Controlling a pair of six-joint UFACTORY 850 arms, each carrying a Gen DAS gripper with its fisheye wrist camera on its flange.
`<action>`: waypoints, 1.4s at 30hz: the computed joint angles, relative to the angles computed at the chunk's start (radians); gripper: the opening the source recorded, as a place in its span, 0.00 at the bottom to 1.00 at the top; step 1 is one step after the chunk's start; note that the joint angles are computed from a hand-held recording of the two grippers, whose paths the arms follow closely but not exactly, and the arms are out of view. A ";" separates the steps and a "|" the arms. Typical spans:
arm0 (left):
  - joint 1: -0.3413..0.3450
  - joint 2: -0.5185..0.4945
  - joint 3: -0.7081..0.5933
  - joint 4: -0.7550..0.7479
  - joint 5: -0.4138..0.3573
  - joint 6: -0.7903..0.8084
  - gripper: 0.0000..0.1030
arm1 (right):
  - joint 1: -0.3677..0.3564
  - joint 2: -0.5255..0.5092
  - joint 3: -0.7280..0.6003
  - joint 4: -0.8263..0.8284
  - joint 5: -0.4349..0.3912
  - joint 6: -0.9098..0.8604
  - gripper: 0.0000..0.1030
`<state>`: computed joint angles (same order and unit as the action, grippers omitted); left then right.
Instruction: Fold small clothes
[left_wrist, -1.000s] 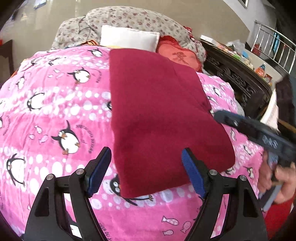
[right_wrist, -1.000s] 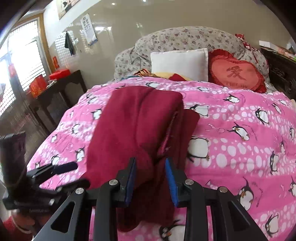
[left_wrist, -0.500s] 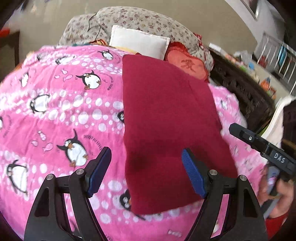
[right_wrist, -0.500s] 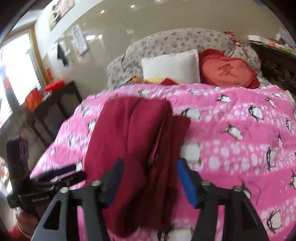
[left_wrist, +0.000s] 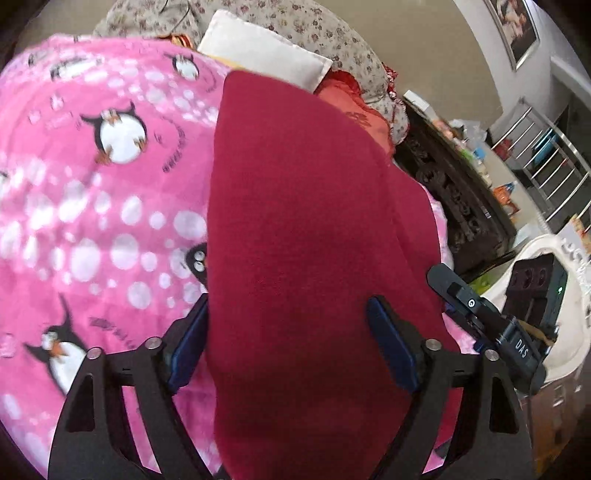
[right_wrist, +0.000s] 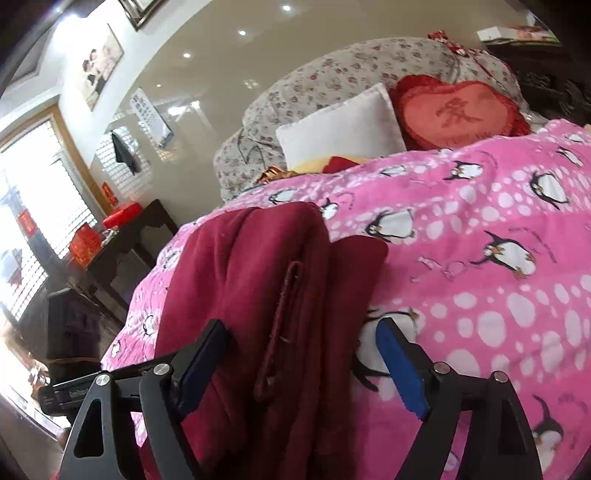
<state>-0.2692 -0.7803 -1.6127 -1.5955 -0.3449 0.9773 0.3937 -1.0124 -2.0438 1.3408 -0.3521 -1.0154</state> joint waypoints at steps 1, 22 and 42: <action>0.004 -0.004 0.003 -0.041 -0.017 0.033 0.87 | 0.002 0.000 0.009 0.074 0.004 -0.082 0.85; -0.006 -0.001 0.030 -0.205 -0.025 0.284 0.97 | 0.013 0.010 0.055 0.294 0.035 -0.378 0.67; -0.029 0.108 0.125 -0.286 0.005 0.409 0.59 | 0.035 0.101 0.166 0.423 0.039 -0.487 0.41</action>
